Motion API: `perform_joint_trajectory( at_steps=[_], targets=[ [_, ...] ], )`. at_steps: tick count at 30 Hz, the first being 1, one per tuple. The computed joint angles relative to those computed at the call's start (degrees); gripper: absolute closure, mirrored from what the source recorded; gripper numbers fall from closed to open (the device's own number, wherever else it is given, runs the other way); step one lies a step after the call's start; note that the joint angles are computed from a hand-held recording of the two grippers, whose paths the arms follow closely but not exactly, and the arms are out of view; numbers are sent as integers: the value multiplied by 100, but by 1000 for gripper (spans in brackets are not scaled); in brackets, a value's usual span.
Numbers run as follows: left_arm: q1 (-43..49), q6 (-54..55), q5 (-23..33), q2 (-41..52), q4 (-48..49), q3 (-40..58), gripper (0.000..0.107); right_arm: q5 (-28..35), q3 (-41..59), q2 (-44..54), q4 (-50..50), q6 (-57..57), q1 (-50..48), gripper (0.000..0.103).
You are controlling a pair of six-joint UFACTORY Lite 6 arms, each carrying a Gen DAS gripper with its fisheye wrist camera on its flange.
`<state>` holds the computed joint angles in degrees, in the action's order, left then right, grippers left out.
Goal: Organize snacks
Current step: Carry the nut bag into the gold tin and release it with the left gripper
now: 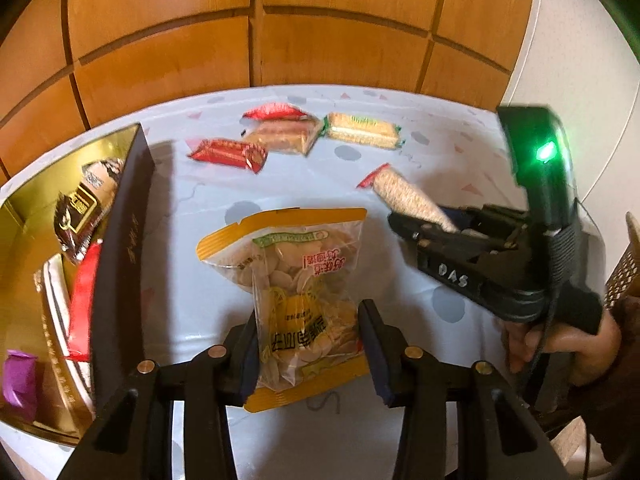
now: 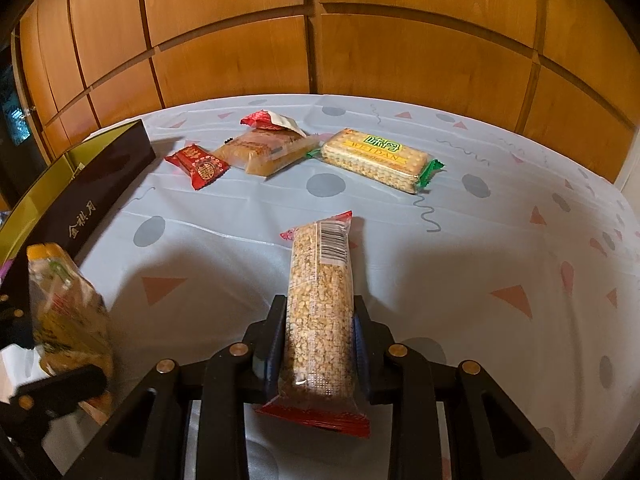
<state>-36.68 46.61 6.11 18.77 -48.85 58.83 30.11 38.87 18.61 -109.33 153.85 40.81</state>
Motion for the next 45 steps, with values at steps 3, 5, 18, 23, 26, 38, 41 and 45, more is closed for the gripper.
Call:
perform_joint_trajectory(
  at_steps=[3, 5, 18, 23, 26, 38, 41, 45],
  targets=[
    [4, -2, 20, -271, 6, -95, 62, 13, 11, 4, 44, -33, 14, 73],
    [32, 6, 66, -421, -6, -137, 62, 11, 18, 4, 62, -53, 16, 73],
    [1416, 618, 1193, -1551, -674, -222, 62, 28, 70, 10, 239, -243, 43, 73],
    [2760, 504, 1792, -1421, -684, 134, 62, 32, 56, 0, 217, -211, 45, 73],
    [3334, 91, 1946, -962, -355, 573, 62, 27, 35, -15, 158, -151, 34, 73],
    [3720, -2201, 2369, 1819, 1670, 3669, 62, 19, 17, -33, 112, -59, 45, 73],
    [3566, -2992, 2661, 2708, 2423, 4882, 62, 14, 6, -36, 57, -3, 36, 73],
    [3401, -3582, 3331, 4013, 2895, 6800, 62, 5, 9, -34, 32, 29, 31, 73]
  ],
)
